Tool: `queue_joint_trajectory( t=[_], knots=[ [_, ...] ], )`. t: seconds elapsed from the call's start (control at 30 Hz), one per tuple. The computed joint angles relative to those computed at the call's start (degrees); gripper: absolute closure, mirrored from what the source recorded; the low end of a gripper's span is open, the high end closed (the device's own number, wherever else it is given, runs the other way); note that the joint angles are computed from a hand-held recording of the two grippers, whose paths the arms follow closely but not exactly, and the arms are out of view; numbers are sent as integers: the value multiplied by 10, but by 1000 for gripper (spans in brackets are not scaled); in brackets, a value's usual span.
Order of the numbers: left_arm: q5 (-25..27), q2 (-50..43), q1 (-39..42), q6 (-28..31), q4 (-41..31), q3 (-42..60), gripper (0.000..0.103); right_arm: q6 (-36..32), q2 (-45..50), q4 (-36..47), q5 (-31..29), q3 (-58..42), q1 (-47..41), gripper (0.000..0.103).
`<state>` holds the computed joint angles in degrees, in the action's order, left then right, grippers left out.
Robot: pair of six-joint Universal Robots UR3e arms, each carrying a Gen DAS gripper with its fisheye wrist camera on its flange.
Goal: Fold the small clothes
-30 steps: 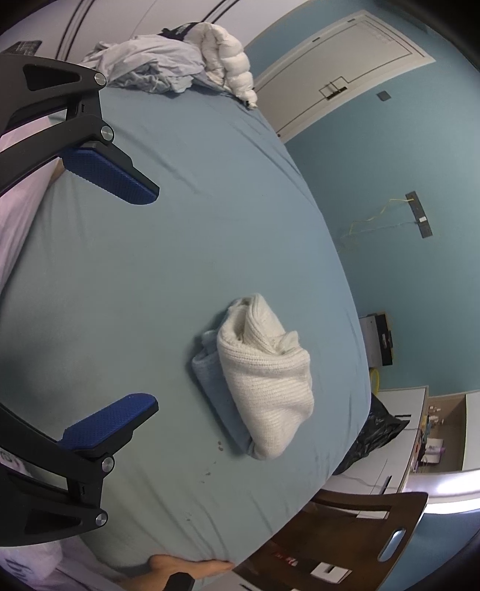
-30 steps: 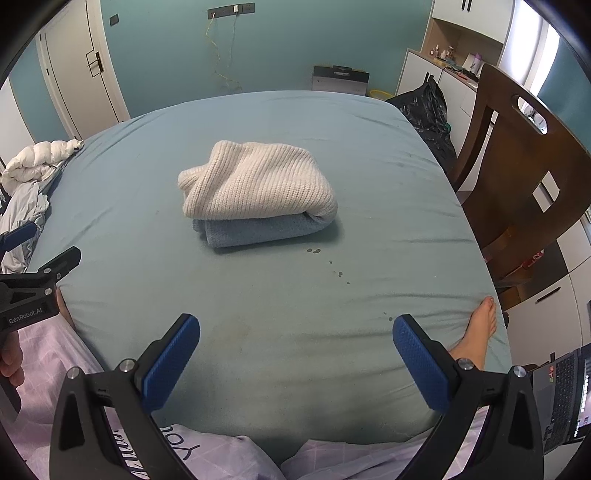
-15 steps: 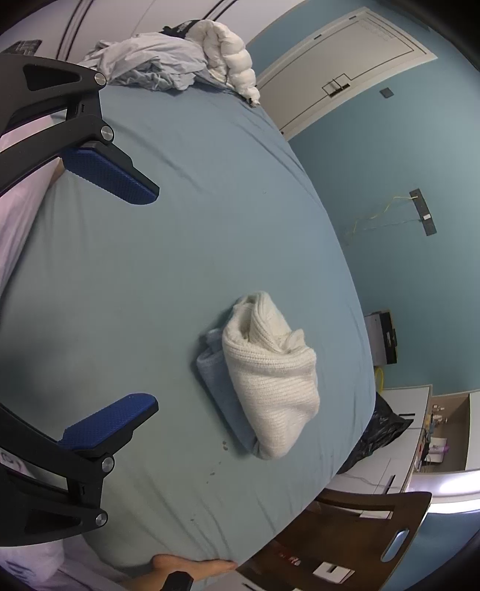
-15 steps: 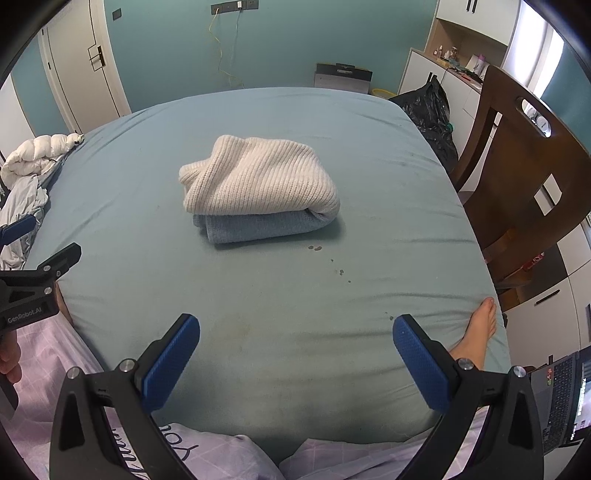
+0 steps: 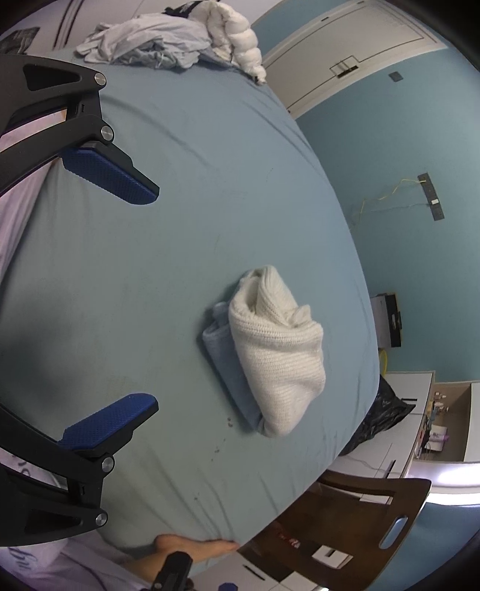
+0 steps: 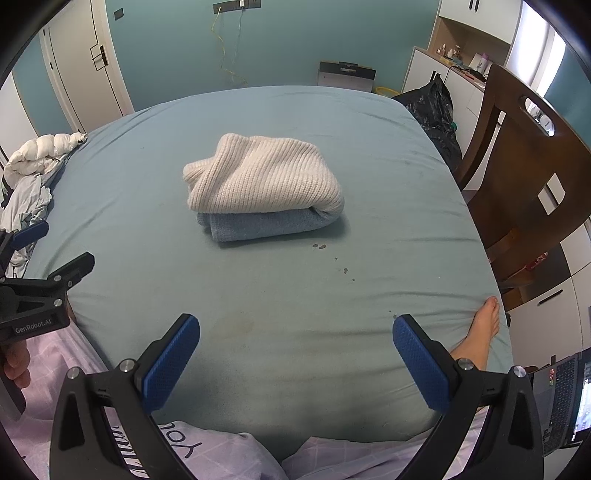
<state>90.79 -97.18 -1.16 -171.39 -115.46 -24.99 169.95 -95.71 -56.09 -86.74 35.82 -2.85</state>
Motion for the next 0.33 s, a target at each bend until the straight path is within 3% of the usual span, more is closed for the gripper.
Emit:
queue_joint_trajectory(
  t=[0.33],
  knots=[
    [-24, 17, 21, 1, 6, -26, 0, 3, 4, 0, -5, -2, 7, 1]
  ],
)
